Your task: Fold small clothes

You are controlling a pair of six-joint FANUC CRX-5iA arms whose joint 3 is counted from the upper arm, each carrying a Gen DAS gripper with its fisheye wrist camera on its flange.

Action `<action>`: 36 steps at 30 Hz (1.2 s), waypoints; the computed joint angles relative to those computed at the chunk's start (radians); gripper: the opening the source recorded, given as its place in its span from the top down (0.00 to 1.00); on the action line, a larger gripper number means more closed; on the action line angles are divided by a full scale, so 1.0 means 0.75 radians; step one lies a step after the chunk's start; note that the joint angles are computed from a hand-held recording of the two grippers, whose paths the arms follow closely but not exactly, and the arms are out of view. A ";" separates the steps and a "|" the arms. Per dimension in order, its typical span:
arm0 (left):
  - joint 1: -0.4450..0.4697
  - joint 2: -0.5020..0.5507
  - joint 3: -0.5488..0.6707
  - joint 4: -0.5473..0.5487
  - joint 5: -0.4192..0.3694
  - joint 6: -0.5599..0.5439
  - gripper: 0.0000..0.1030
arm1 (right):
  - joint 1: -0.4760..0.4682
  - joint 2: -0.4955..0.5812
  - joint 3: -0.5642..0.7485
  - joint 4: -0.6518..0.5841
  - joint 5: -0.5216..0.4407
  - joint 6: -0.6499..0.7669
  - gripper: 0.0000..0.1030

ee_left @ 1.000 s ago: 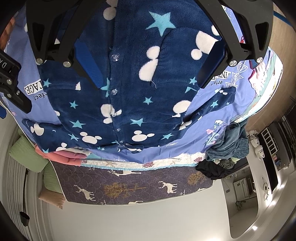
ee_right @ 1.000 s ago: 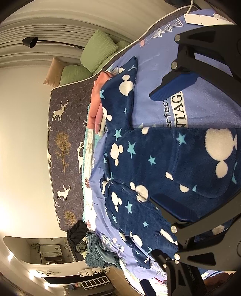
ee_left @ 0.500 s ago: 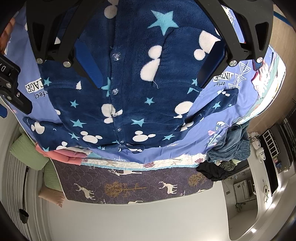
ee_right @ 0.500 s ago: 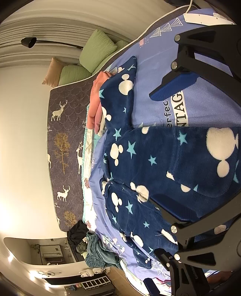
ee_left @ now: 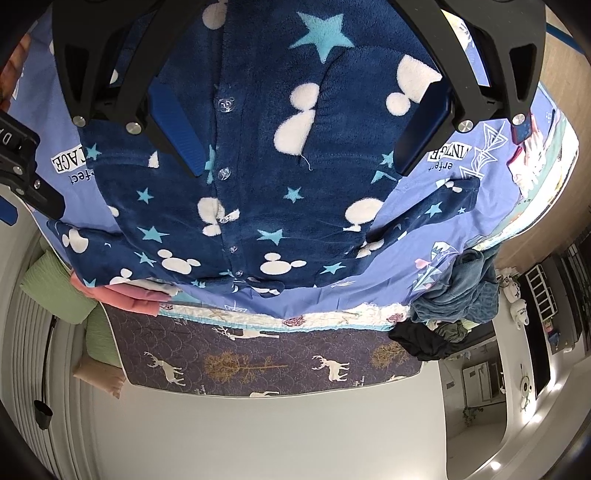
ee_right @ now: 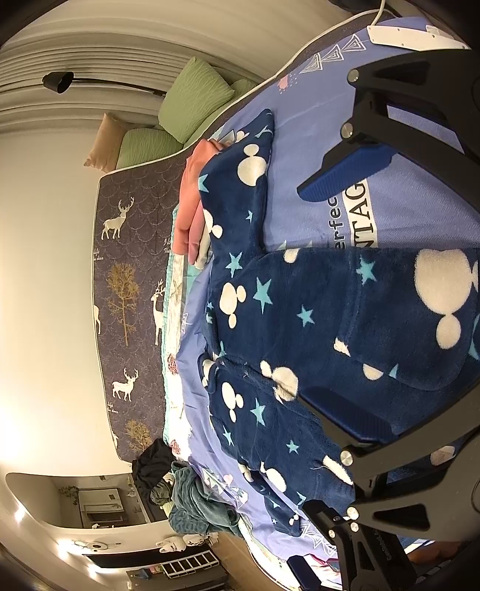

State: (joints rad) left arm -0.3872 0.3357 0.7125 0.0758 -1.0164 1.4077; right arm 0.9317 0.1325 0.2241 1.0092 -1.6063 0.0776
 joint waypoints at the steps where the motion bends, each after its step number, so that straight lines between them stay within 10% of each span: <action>1: 0.006 0.003 0.002 0.012 -0.004 -0.003 0.01 | -0.001 0.002 0.003 0.000 0.002 0.003 0.02; 36: 0.117 0.133 0.139 0.134 -0.087 0.007 0.01 | -0.079 0.088 0.114 -0.049 0.036 0.126 0.02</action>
